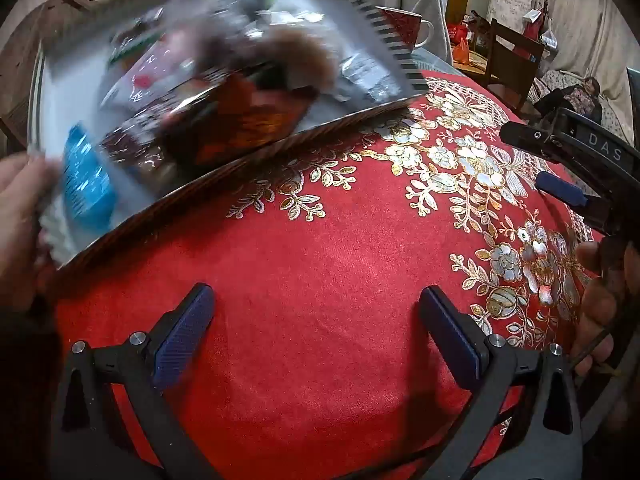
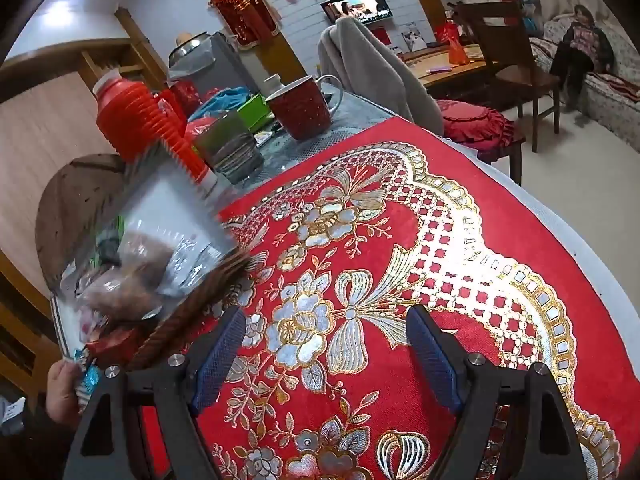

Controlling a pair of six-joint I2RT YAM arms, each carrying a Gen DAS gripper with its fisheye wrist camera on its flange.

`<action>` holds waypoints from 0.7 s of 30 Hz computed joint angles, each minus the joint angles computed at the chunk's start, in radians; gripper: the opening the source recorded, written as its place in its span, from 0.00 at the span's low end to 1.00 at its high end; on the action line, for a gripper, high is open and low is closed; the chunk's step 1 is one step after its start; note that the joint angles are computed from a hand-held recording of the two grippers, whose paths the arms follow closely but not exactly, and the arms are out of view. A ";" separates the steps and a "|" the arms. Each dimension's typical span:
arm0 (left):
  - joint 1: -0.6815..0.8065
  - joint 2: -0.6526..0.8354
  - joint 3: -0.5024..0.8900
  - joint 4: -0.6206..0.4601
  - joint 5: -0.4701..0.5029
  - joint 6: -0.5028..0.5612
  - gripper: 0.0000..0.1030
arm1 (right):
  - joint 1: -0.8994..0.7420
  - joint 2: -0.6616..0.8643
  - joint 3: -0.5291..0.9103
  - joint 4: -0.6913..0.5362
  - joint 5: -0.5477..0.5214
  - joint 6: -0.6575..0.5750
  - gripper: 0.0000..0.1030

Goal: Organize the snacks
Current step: 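Dump snacks from the white striped tray onto the red tablecloth by hand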

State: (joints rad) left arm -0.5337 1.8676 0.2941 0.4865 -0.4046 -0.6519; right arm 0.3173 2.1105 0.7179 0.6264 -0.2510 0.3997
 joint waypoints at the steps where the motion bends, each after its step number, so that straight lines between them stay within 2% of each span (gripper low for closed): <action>1: 0.000 0.000 0.000 0.001 0.000 0.000 1.00 | 0.001 0.000 0.001 -0.002 0.001 0.000 0.78; 21: 0.024 -0.015 -0.020 0.015 0.013 0.024 1.00 | 0.002 0.007 -0.006 0.032 -0.010 0.029 0.78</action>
State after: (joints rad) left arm -0.5098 1.8528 0.2745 0.5013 -0.3918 -0.6284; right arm 0.3188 2.1174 0.7115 0.6584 -0.2610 0.4288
